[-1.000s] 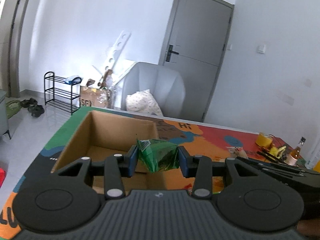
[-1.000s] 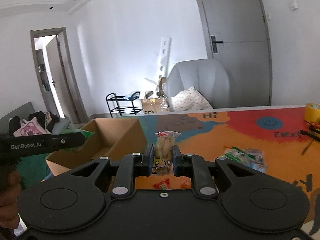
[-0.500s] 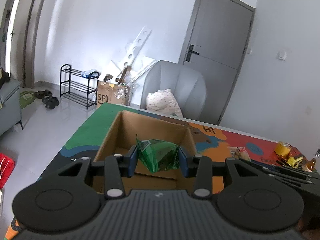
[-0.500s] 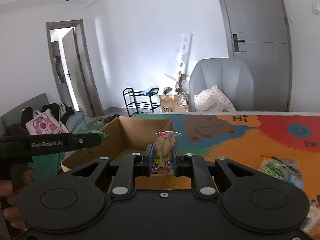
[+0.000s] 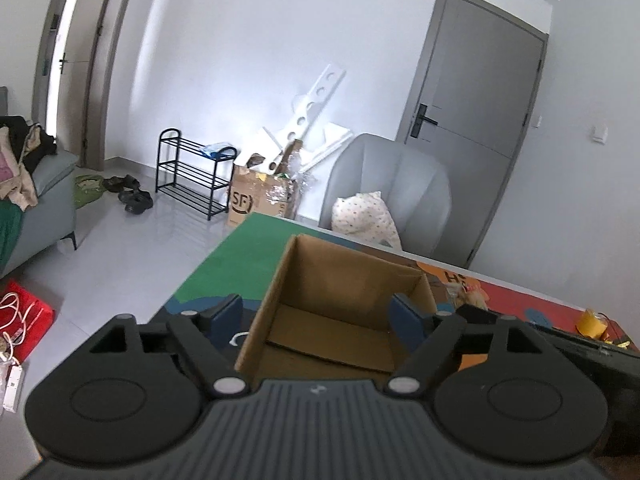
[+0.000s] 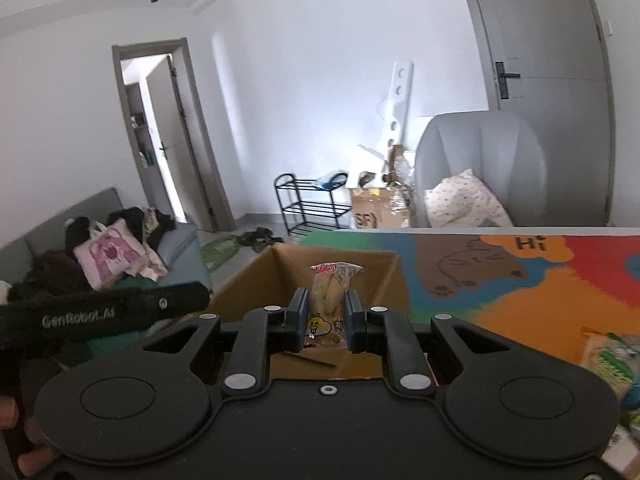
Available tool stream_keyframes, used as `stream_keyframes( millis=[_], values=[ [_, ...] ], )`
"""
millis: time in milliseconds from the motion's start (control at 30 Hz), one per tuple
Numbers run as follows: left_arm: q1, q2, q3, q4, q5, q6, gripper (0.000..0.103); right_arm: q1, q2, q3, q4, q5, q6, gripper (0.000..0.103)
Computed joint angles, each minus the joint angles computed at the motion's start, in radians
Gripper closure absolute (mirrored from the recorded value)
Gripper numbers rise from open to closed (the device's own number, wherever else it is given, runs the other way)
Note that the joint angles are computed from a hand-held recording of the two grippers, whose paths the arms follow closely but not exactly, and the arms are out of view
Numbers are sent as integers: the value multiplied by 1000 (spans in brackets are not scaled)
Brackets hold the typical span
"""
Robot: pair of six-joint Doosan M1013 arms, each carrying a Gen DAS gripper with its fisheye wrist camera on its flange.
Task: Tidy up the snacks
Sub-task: 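Open both grippers to drop the snacks into the cardboard box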
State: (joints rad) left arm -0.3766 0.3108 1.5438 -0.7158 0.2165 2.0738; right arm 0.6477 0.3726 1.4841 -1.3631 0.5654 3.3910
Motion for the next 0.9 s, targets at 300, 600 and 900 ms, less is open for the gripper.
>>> stream_keyframes(
  millis=[300, 600, 900],
  values=[
    [0, -14, 9, 220, 1, -255, 6, -4, -23, 24, -101, -12, 92, 50],
    [-13, -16, 4, 206, 62, -262, 0, 20, -74, 85, -36, 124, 80, 10],
    [-34, -32, 31, 82, 83, -94, 0, 48, -115, 146, 5, 245, 77, 0]
  ],
)
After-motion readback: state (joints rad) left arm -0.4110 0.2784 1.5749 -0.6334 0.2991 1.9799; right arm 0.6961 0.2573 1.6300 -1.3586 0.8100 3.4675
